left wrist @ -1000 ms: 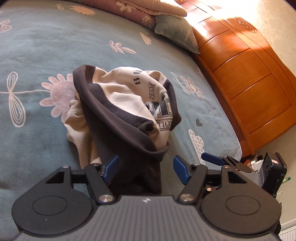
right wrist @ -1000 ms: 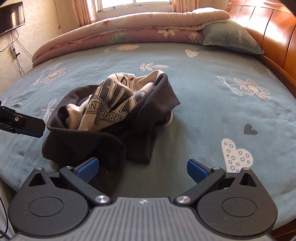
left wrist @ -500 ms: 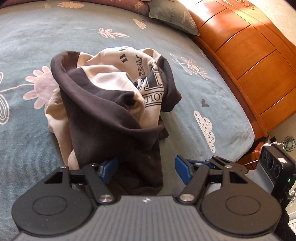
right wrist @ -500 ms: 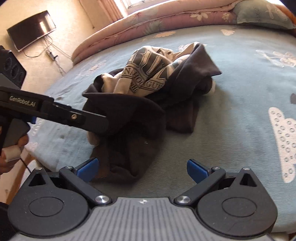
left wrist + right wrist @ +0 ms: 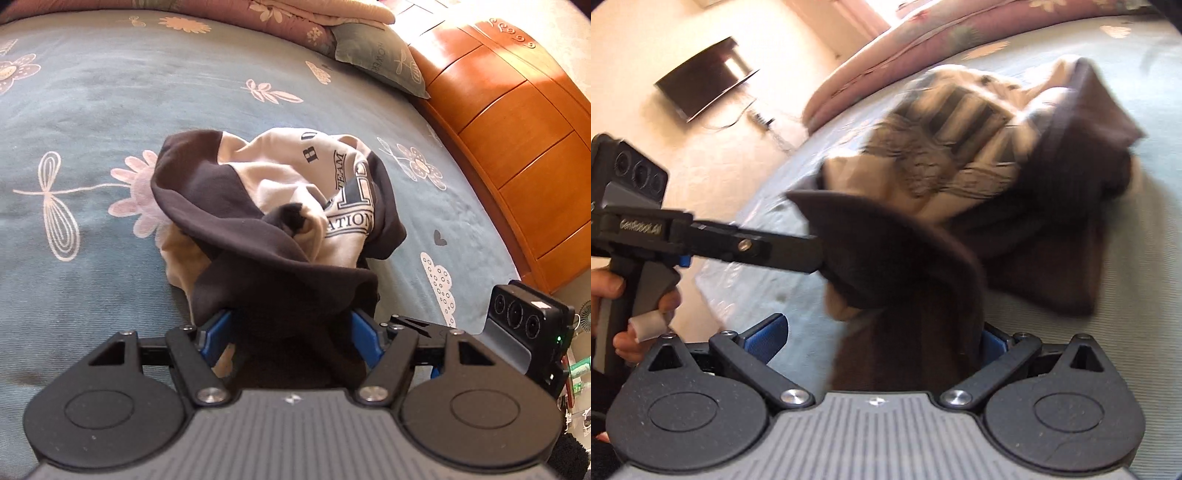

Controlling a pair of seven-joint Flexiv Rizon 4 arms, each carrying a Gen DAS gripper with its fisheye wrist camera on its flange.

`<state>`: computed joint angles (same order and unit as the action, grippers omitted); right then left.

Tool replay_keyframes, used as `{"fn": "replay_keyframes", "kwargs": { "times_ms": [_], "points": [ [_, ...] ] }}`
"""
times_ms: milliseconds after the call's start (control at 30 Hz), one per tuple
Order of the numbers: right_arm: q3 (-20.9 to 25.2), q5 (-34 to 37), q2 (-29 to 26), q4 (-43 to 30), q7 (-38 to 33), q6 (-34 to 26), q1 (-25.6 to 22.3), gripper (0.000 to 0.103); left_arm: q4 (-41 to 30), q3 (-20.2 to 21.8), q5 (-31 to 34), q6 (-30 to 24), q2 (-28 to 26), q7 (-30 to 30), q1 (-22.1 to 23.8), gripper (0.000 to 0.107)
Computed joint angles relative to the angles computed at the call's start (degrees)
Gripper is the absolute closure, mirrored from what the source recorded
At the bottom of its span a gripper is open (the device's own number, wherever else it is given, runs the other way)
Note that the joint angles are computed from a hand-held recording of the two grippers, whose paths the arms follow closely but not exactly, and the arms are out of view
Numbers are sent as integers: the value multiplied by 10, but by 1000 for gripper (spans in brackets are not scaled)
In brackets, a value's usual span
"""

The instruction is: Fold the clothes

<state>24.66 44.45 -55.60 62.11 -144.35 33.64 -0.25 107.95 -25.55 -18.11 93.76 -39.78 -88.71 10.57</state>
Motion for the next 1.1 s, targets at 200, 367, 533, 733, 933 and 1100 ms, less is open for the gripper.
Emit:
{"fn": "replay_keyframes", "kwargs": {
  "times_ms": [200, 367, 533, 733, 933, 1100],
  "points": [
    [12, 7, 34, 28, -35, -14, 10, 0, 55, -64, 38, 58, 13, -12, 78, 31],
    [-1, -10, 58, 48, -32, -2, 34, 0, 93, -96, 85, 91, 16, -49, 135, 30],
    [-26, -41, 91, 91, -27, 52, 53, 0, 105, -88, 126, 79, 21, -66, 157, 28],
    [-42, -90, 125, 138, -10, 168, 66, 0, 102, -115, 146, 66, 2, -44, 188, 28],
    [-29, -150, 94, 92, -16, 210, 83, 0, 102, -141, 154, 70, -12, -38, 207, 28],
    [-34, -210, 56, 33, 36, 102, 99, 0, 114, -133, 153, 73, -1, -45, 211, 28]
  ]
}}
